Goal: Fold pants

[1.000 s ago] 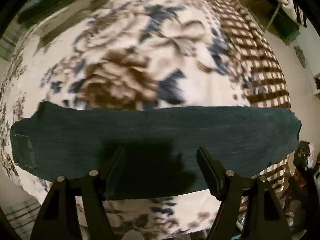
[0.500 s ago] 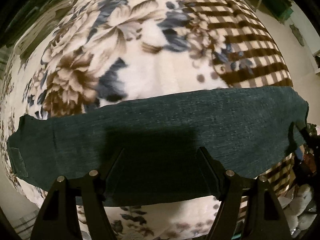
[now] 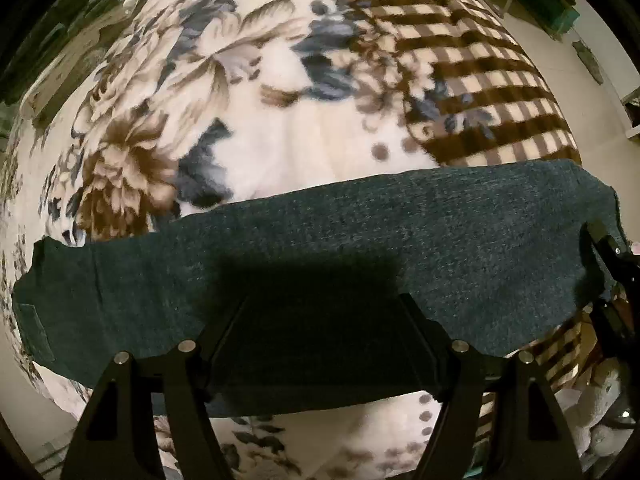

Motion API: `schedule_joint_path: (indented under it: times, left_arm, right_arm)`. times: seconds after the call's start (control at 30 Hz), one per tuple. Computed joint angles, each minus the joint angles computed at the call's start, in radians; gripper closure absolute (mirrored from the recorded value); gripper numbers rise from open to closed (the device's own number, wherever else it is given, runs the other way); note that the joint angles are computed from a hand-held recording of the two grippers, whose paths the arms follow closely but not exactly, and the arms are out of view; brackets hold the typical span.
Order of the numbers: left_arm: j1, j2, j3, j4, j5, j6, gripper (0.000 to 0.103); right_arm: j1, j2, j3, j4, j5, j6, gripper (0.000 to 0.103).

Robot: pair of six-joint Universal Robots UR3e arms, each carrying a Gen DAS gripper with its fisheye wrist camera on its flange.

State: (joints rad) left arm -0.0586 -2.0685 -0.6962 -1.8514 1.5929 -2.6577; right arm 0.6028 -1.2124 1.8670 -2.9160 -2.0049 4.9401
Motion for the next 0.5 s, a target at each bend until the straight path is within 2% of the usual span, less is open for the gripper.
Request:
schedule_joint_path:
  times: [0.07, 0.13, 0.2, 0.3, 0.33, 0.4, 0.43, 0.47, 0.5]
  left_arm:
    - [0.009, 0.002, -0.002, 0.0, -0.008, 0.0, 0.032]
    - [0.025, 0.01, -0.011, 0.001, -0.016, 0.006, 0.032]
    - [0.041, 0.013, -0.013, -0.005, -0.019, 0.014, 0.032]
    - [0.061, -0.002, 0.018, -0.039, -0.02, 0.019, 0.032]
    - [0.065, -0.002, 0.014, -0.037, -0.021, 0.017, 0.032]
    - [0.072, 0.001, -0.005, -0.021, -0.019, 0.026, 0.032]
    - [0.074, -0.002, -0.006, -0.019, -0.018, 0.027, 0.032]
    - [0.08, -0.011, -0.002, -0.015, -0.018, 0.031, 0.032]
    - [0.09, -0.013, -0.006, -0.01, -0.018, 0.038, 0.032]
  right_arm:
    - [0.026, -0.019, -0.031, 0.048, -0.052, 0.012, 0.066]
    - [0.054, -0.024, -0.112, 0.129, -0.105, -0.04, 0.067]
    - [0.07, -0.025, -0.122, 0.108, -0.119, -0.068, 0.067]
    - [0.014, -0.006, -0.076, 0.037, -0.045, -0.076, 0.065]
    - [-0.009, 0.005, -0.047, -0.01, -0.015, -0.073, 0.057]
    - [-0.054, 0.035, 0.001, -0.094, 0.047, -0.058, 0.055]
    - [-0.067, 0.055, 0.013, -0.135, 0.063, -0.061, 0.055]
    - [-0.072, 0.059, 0.002, -0.113, 0.069, -0.065, 0.062]
    - [-0.069, 0.052, -0.039, -0.028, 0.061, -0.075, 0.068]
